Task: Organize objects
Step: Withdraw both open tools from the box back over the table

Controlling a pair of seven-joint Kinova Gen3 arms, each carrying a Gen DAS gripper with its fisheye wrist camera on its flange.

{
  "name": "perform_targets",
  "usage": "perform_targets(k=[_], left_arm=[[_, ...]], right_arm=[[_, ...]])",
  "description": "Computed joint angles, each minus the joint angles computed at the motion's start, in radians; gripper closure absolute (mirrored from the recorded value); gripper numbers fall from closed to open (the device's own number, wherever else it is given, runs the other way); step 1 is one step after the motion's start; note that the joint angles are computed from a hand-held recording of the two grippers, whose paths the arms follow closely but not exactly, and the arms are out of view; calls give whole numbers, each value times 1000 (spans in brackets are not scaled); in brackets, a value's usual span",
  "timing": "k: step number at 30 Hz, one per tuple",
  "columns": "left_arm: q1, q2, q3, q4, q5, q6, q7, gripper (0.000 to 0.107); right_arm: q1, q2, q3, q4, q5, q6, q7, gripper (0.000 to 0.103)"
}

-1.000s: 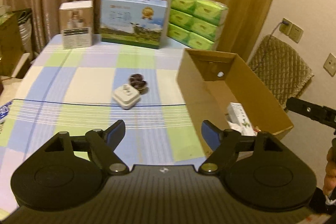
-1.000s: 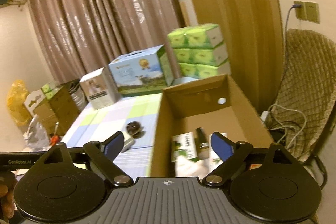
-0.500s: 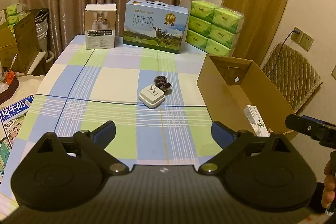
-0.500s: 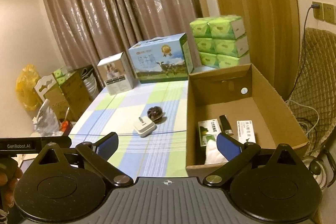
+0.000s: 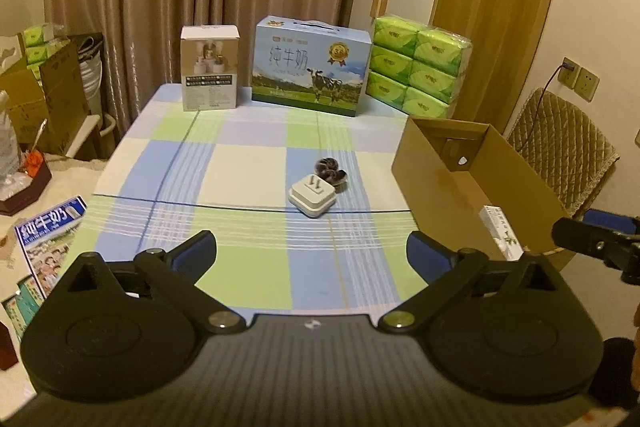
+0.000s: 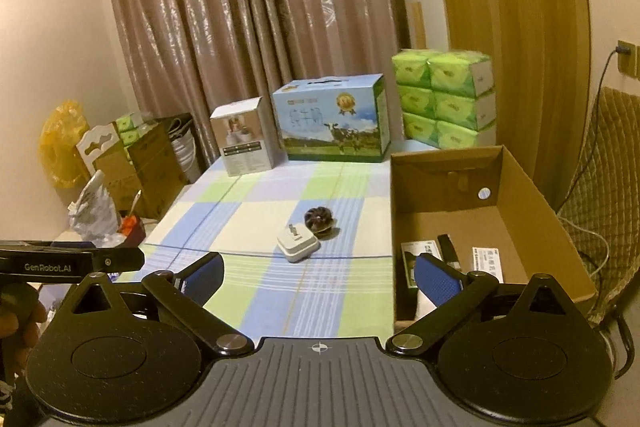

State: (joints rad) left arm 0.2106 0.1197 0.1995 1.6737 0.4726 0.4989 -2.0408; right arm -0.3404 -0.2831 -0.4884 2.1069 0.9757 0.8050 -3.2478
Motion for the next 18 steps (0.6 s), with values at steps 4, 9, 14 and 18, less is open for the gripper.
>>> perform_targets(k=[4, 9, 14, 18], left_arm=[[-22, 10, 0, -9, 21, 2, -54, 8], [-29, 59, 5, -41, 7, -11, -73, 8], [-10, 146, 17, -94, -66, -37, -65, 8], [1, 226, 37, -146, -119, -43, -67, 8]], right_arm=[[-2, 32, 14, -6, 28, -29, -4, 4], [-5, 74, 48, 10, 114, -77, -73, 4], [-17, 138, 133, 20, 206, -160, -140, 4], [-30, 224, 199, -3, 286, -197, -188, 11]])
